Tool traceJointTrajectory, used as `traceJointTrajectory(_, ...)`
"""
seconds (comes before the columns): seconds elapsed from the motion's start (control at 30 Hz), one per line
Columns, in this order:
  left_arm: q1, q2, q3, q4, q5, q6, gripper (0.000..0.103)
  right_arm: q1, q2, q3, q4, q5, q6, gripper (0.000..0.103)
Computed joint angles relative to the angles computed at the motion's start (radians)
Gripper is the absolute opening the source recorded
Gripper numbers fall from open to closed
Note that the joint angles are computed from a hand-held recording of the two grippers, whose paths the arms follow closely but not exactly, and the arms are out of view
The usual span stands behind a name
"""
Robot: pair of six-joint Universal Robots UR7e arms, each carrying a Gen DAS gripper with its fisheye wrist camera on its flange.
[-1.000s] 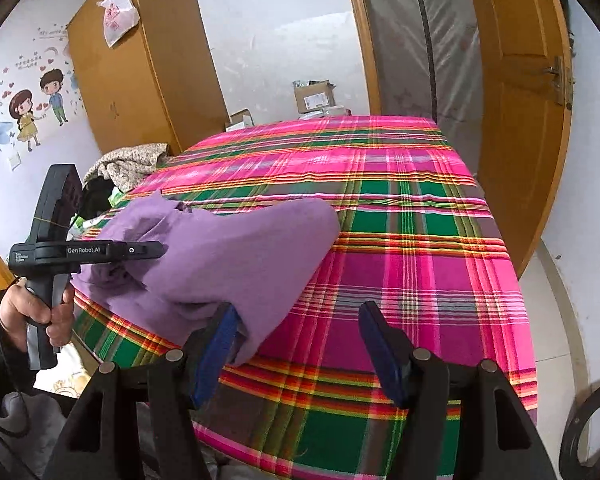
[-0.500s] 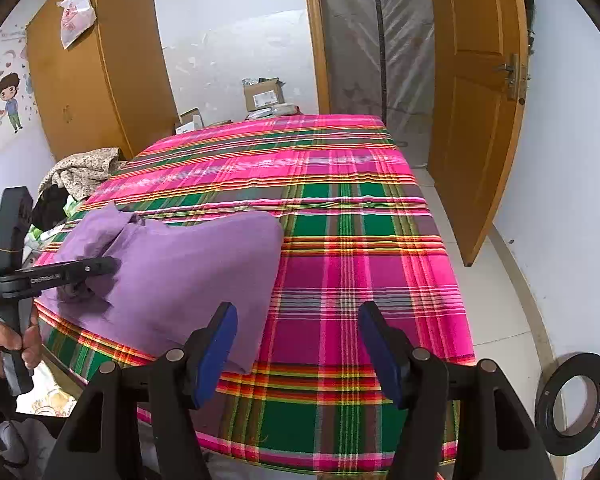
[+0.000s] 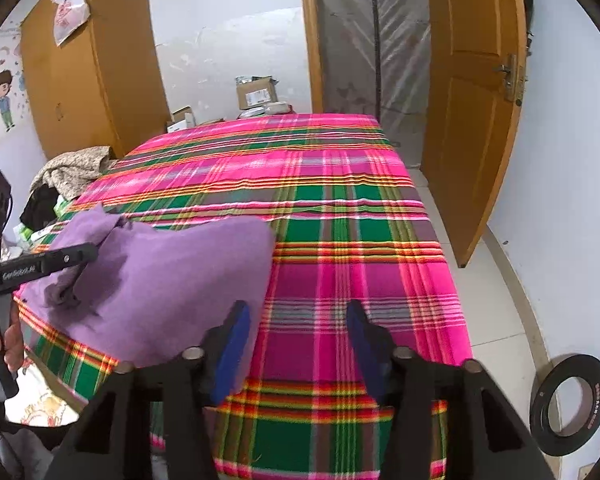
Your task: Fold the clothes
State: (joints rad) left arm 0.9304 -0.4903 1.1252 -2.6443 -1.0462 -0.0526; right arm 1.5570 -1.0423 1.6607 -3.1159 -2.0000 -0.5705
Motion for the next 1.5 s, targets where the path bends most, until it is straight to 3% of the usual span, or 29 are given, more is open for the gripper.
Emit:
traceJointTrajectory(0.1,0.002,0.012,-0.022,0.018,-0.007,0.005,0.020,-0.009,0.006,-0.029,0.042,0.028,0.030,0.029)
traceJointTrajectory(0.4,0.006,0.038,-0.074,0.057,0.000,0.010,0.020,-0.032,0.060,-0.141,0.206,0.136,0.116,0.028)
traceJointTrajectory(1.07,0.036,0.196,-0.364,0.238,0.032,-0.026,0.021,-0.077,0.161,-0.326,0.388,0.231,0.100,0.022)
traceJointTrajectory(1.17,0.034,0.197,-0.371,0.238,0.030,-0.029,0.021,-0.088,0.160,-0.334,0.401,0.260,0.100,0.022)
traceJointTrajectory(1.33,0.027,0.179,-0.341,0.186,0.029,-0.009,0.021,-0.081,0.134,-0.305,0.344,0.313,0.052,0.009)
traceJointTrajectory(1.5,0.038,0.168,-0.320,0.197,0.038,-0.042,0.021,-0.086,0.158,-0.343,0.396,0.341,0.054,0.003)
